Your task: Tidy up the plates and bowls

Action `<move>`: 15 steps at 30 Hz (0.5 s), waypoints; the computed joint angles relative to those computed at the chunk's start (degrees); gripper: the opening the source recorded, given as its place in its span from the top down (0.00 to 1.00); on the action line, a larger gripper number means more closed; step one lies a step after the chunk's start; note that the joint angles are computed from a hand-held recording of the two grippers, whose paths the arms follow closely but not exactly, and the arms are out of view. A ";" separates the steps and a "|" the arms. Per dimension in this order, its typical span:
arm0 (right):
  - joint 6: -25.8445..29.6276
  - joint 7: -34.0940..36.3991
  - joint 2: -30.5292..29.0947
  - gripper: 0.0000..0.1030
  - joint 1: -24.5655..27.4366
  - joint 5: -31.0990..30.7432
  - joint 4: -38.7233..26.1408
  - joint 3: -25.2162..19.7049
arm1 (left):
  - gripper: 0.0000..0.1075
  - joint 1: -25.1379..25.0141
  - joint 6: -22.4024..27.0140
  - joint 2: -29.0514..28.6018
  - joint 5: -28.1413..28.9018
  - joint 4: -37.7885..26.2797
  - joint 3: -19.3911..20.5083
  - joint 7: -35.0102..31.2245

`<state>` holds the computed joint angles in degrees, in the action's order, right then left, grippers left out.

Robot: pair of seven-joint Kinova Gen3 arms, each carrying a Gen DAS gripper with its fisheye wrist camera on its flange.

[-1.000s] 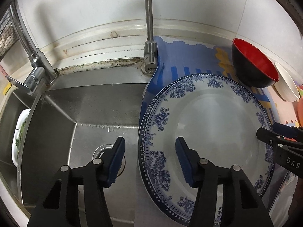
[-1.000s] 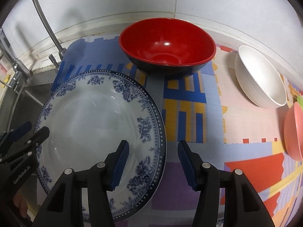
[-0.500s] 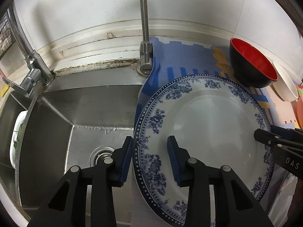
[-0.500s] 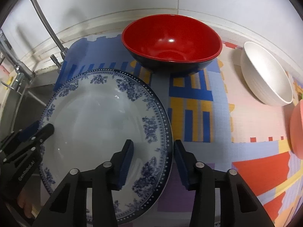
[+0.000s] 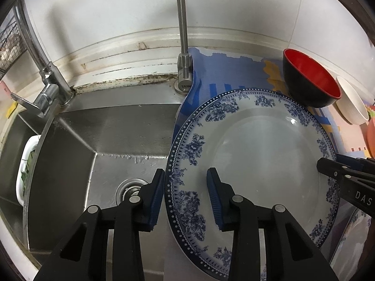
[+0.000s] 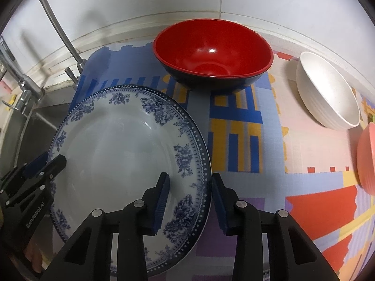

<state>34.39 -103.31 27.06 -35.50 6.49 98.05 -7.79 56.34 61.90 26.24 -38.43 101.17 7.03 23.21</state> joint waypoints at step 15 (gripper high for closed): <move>0.21 -2.37 -7.32 0.64 0.30 0.86 4.45 0.00 | 0.66 4.82 8.78 -0.47 -0.94 -5.76 2.02 1.71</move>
<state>34.60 -105.68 19.73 -35.20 7.35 102.50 -7.78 61.16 70.68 25.77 -39.38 95.41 9.04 24.92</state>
